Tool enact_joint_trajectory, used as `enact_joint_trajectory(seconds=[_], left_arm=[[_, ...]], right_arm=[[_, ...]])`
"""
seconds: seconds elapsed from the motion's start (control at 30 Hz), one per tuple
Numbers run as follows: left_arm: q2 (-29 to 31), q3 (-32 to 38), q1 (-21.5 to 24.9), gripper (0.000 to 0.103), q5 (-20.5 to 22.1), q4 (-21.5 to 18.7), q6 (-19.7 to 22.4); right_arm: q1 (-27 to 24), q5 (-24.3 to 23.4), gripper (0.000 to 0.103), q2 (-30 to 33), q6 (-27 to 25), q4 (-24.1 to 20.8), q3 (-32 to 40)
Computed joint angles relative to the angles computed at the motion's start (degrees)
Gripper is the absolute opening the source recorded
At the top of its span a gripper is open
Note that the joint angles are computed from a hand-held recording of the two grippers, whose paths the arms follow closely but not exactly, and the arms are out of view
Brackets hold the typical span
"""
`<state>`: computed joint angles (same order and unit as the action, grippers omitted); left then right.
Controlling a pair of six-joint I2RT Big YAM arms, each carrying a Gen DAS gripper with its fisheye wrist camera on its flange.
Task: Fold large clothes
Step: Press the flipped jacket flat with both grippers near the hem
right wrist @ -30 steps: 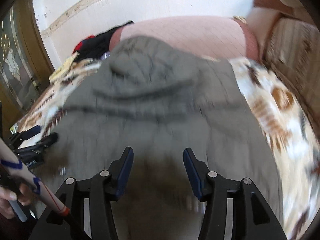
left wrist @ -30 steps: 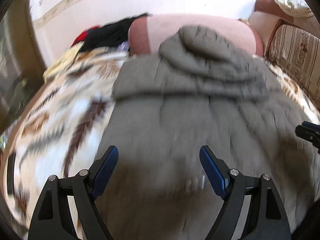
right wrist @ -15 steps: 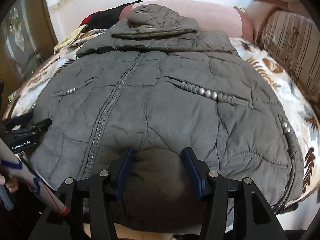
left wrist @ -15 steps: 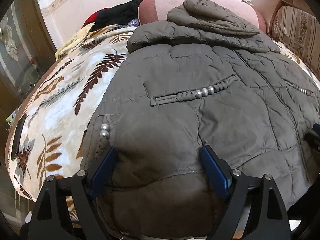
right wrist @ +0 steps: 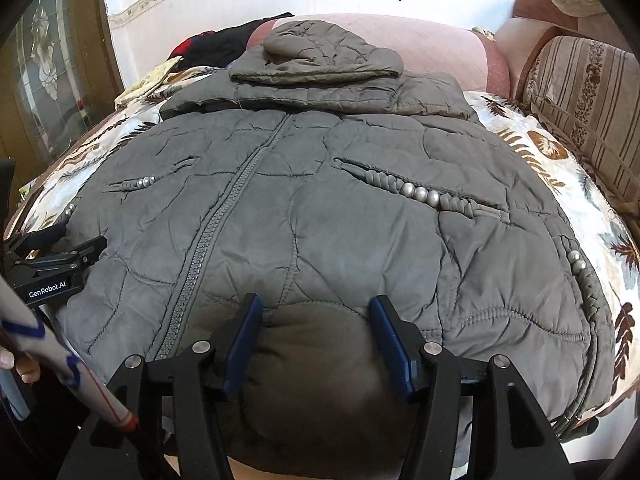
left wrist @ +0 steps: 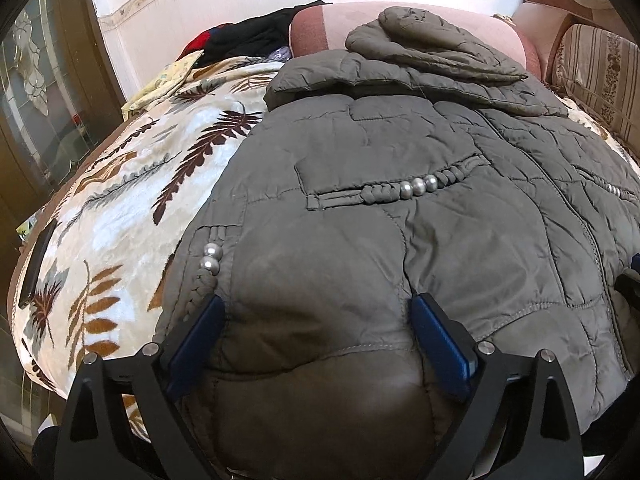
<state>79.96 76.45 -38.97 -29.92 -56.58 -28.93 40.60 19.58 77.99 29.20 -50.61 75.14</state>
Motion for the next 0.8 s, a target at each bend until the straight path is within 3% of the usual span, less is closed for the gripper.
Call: enact_joint_trajectory(seconds=[0.8], left_arm=[[0.0, -0.4, -0.2, 0.096, -0.5, 0.9, 0.3]], right_arm=[[0.2, 0.5, 0.064, 0.3, 0.1, -0.3, 0.3]])
